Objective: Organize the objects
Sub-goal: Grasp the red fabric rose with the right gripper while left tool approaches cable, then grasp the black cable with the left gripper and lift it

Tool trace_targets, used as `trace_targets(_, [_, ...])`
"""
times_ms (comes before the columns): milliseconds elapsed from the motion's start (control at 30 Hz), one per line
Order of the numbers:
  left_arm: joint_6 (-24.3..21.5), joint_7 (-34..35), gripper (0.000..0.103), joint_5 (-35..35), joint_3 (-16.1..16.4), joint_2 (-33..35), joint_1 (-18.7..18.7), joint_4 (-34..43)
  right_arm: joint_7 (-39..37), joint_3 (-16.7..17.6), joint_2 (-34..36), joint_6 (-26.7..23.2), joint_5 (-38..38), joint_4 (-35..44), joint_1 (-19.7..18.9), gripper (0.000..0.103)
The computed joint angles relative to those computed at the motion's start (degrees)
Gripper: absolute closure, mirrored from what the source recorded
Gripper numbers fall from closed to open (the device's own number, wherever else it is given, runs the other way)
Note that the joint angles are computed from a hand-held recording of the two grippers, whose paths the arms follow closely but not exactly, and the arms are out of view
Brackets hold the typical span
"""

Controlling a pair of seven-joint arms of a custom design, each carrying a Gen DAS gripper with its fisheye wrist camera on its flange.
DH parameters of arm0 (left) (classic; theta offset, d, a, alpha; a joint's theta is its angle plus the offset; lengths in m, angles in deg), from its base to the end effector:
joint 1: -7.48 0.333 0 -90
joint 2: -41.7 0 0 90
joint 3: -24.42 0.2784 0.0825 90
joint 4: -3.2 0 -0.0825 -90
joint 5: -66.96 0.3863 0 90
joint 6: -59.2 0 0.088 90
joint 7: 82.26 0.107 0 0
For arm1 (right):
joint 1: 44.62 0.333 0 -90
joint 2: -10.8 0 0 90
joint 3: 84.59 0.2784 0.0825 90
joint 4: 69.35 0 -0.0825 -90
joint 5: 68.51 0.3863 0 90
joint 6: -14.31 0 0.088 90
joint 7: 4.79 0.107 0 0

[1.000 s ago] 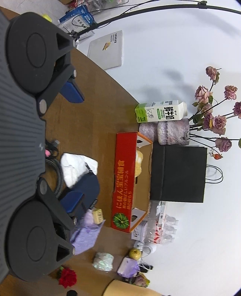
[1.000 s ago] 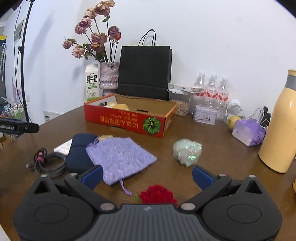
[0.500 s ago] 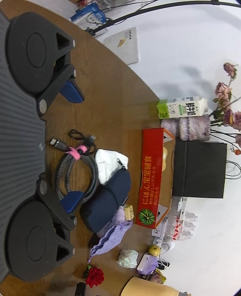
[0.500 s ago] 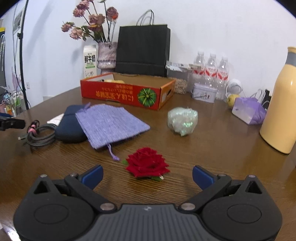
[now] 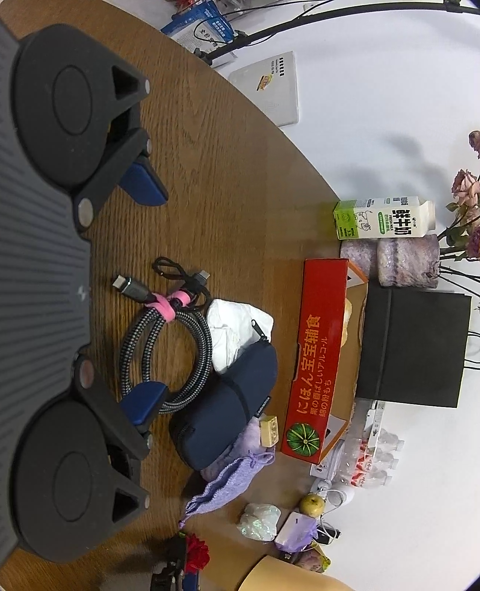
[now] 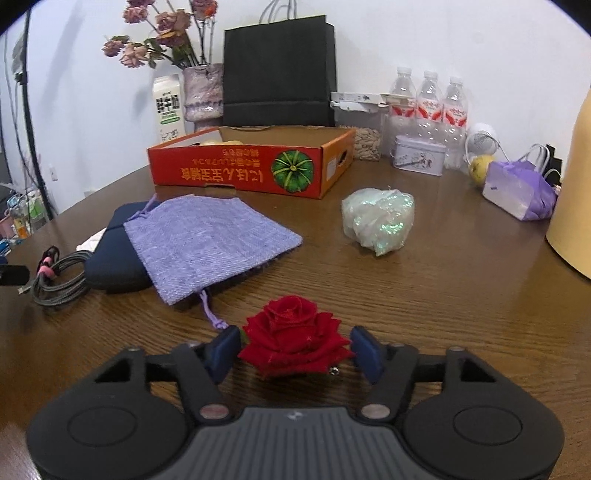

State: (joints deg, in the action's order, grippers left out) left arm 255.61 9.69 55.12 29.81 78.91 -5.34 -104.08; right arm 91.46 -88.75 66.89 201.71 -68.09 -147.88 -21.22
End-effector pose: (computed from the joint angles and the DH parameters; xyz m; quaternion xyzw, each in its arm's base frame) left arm 0.6592 -0.0698 0.2431 -0.6404 0.6301 -0.3223 0.2983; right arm 0.7013 0.2618 0.2138 -0.7154 0.5381 -0.2534 0.3666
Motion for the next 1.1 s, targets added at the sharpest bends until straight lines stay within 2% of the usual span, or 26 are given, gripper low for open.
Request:
trace_targets(33, [-0.3,0.0,0.000,0.0,0.0,0.1,0.0,0.2,-0.3,0.3,-0.1,0.5,-0.3,-0.2,-0.2,0.053])
trace_targets(100, [-0.9,-0.3,0.000,0.2,-0.2,0.3,0.3,0.6,0.0,-2.1,-0.4,3.3,0.5,-1.6,1.8,0.059])
trace_targets(233, [-2.0,-1.1,0.000,1.3,-1.0,0.5,1.2,1.1,-1.4,-5.9,-0.6,8.1,3.4,-3.6,5.4,0.064])
trace_targets(367, [-3.2,-1.9,0.000,2.5,-1.1,0.5,1.5,1.6,-3.8,-6.5,-0.8,11.1,7.0,-4.8,7.0,0.066])
trace_targets(533, [-6.9,-2.8,0.000,5.6,-2.7,1.1,3.0,3.6,-7.2,-10.7,0.6,14.4,15.8,-4.5,12.3,0.067])
trace_targets(600, [-8.7,-2.8,0.000,7.3,-3.5,1.5,3.5,4.9,-8.5,-11.2,1.2,15.0,18.5,-3.9,13.3,0.067])
trace_targets(733, [-13.8,-4.5,0.000,10.0,-2.2,3.3,2.2,9.4,-11.3,-10.9,1.5,15.9,21.9,-3.5,13.6,0.067])
trace_targets(900, [-21.9,-5.8,0.000,13.2,-5.6,6.6,5.1,16.7,-14.2,-8.5,1.4,16.8,24.3,-3.1,12.2,0.067])
trace_targets(967, [-22.7,-7.8,0.000,14.5,-4.7,7.7,4.2,18.4,-15.1,-7.5,1.4,17.3,25.0,-3.0,11.6,0.066])
trace_targets(1033, [-23.7,-10.8,0.000,16.4,-2.0,8.6,1.7,20.0,-15.8,-6.3,1.2,17.9,25.2,-3.1,10.7,0.066])
trace_targets(1100, [-23.1,-13.6,0.000,17.8,-0.7,9.1,0.5,20.4,-16.2,-5.1,1.1,18.1,25.1,-3.1,9.8,0.066])
